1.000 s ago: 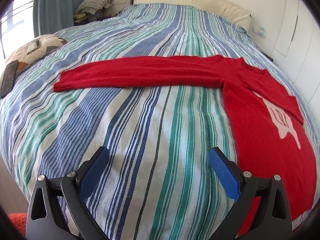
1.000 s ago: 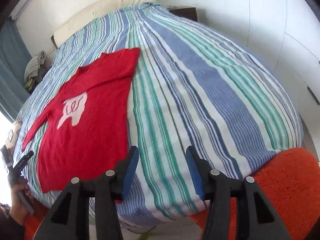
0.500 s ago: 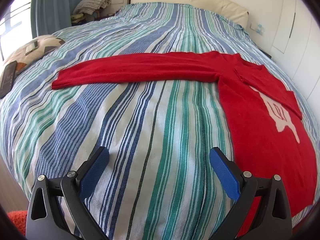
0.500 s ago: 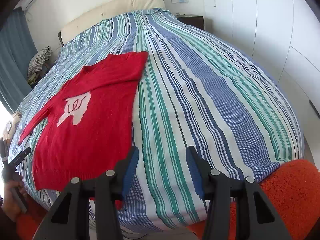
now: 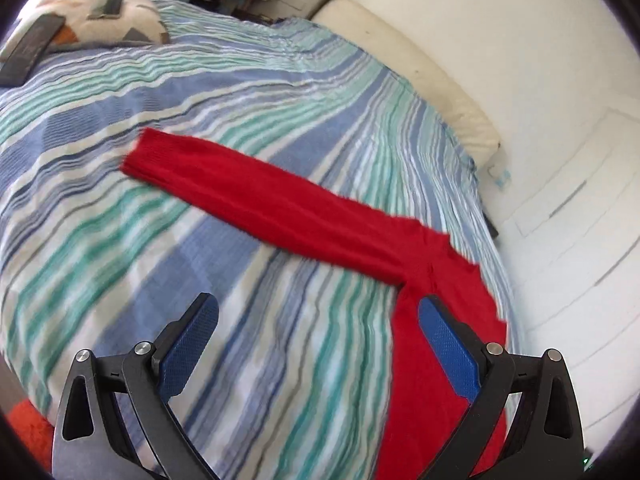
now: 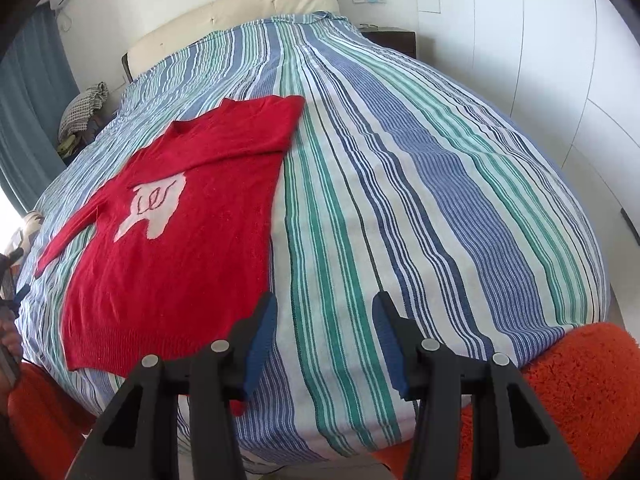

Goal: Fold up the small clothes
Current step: 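Grasp the other sleeve cuff with the left tool, fold it across the body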

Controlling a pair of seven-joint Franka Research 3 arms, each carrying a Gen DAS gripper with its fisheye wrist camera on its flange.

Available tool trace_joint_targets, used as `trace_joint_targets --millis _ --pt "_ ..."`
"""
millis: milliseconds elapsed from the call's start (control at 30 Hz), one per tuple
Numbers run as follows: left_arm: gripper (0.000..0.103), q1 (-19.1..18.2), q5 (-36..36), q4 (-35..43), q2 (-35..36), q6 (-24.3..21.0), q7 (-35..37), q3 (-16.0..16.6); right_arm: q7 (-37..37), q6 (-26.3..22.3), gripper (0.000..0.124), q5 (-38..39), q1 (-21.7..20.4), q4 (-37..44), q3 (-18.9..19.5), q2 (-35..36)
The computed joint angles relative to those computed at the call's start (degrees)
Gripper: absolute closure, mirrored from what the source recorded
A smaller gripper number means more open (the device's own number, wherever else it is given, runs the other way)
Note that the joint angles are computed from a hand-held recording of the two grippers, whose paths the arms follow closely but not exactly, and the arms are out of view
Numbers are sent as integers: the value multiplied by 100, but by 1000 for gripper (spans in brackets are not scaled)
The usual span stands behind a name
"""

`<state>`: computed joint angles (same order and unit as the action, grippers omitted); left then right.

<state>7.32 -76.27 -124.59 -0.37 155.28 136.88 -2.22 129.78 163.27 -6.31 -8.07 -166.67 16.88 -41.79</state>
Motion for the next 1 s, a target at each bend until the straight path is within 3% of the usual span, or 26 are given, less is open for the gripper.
trace_joint_targets --millis 167,300,400,467,533,633,733,833,1000 --pt "5 505 1673 1315 1255 -155 -2374 292 -88 33 74 10 67 66 -49 172" --pt "18 1126 1602 2439 2223 -1336 -2979 102 -122 -68 74 -48 88 144 -1 262" --pt "24 1319 1604 2772 2550 -1385 -3176 -137 -109 -134 74 -153 76 186 59 269" --pt "42 1379 1666 2877 2661 -1262 -3142 -310 -106 -184 74 -208 89 215 64 292" --pt "101 1353 2068 2995 2766 -1297 -3327 -385 -106 -221 74 -240 115 237 37 331" --pt "99 1162 2843 2815 2539 -782 -3435 -397 -108 -212 74 -267 153 246 -19 369" --pt "99 1052 3438 2840 2238 -532 -3109 -653 -176 -142 74 -267 228 229 -84 390" --pt "99 803 3969 3322 2112 -602 -2703 -1037 -339 -22 74 -167 377 233 -222 495" --pt "99 135 3952 4418 2171 -1002 -1750 -1751 -489 115 74 -10 457 190 -259 486"
